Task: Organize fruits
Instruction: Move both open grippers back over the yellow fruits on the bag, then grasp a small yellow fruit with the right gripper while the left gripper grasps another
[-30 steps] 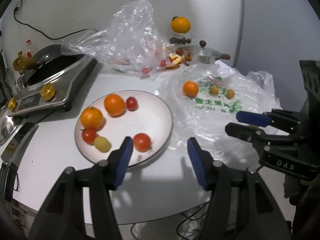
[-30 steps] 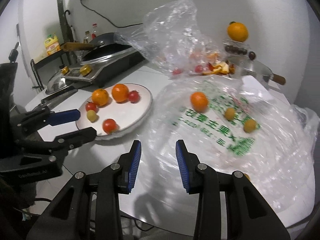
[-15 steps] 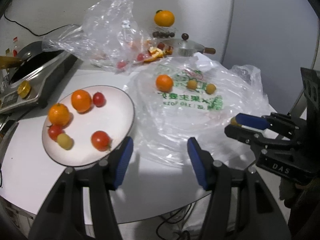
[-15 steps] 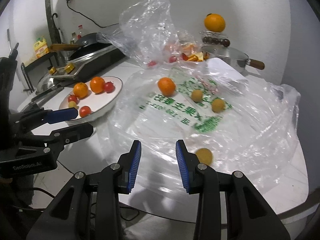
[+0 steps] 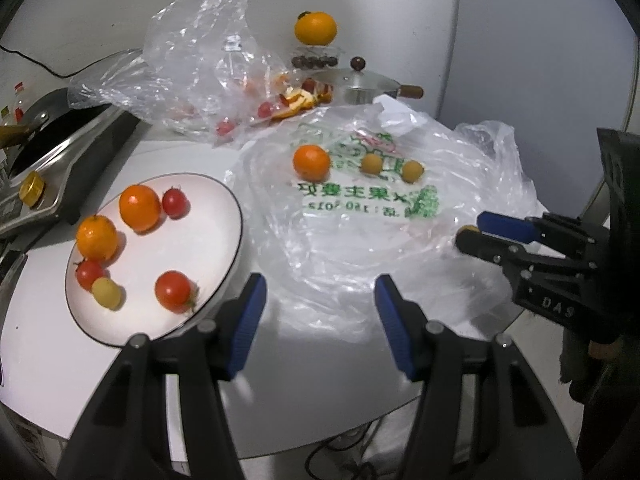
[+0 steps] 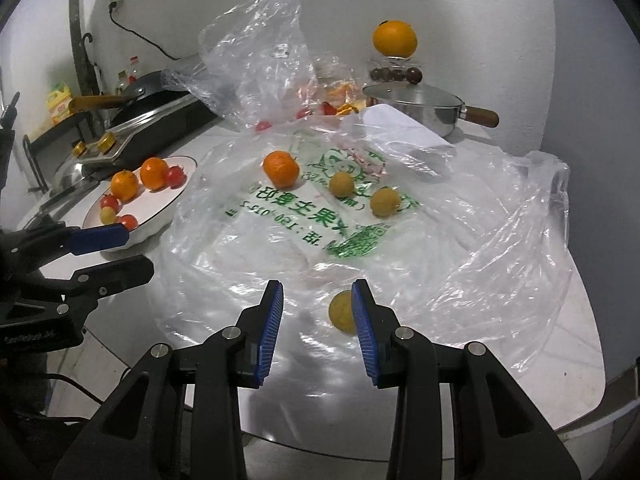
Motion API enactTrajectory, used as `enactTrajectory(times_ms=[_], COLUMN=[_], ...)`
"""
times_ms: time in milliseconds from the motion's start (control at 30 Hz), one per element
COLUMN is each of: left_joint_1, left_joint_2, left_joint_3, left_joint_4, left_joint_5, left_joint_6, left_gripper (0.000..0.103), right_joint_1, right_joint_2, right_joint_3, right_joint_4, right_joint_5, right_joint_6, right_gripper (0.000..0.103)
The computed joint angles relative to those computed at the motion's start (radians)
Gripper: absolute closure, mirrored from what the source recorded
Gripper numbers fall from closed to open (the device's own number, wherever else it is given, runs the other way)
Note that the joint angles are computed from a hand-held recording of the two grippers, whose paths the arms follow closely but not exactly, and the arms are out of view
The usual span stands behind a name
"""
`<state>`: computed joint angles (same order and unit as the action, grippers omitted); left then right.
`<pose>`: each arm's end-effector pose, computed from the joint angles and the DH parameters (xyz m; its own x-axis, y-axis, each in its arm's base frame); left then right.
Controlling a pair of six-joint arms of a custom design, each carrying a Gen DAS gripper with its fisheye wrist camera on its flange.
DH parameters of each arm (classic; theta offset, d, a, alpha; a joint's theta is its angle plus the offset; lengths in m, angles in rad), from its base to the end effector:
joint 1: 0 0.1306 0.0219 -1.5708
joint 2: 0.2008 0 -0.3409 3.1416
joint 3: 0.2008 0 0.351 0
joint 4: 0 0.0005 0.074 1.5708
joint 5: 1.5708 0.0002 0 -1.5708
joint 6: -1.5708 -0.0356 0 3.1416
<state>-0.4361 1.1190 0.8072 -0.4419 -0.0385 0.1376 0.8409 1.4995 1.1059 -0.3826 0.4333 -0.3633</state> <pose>0.3186 -0.1475 0.2780 -0.6688 0.1605 -0.7259 0.3078 0.9486 -0.0739 0.3221 0.3368 0.2594 -0.6060 -0.1936 -0.7715 -0.2795 0.9599 -0.0214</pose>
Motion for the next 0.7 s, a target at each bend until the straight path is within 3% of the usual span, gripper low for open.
enactTrajectory(times_ms=[267,433,700], left_joint_1=[-0.014,-0.027,-0.054], left_joint_2=[0.033,0.052,0.100], left_joint_3=[0.025,0.044,0.091], left_joint_4=[0.003,0.000,-0.002], left_joint_5=[-0.012,-0.024,-0.044], left_joint_6=[-0.008,-0.009,-0.012], left_gripper=[0.045,0.045,0.045], right_joint_1=[-0.034,-0.042,-0.058], right_joint_2=[0.013,0.021,0.001], right_joint_3=[-0.004,0.000,-0.018], right_joint_4=[-0.020,-0.021,0.006], right_joint_5=[-0.015,-0.032,-0.072], right_joint_6=[-0.013,0.004,0.028], right_gripper=[0.068,0.075,0.076])
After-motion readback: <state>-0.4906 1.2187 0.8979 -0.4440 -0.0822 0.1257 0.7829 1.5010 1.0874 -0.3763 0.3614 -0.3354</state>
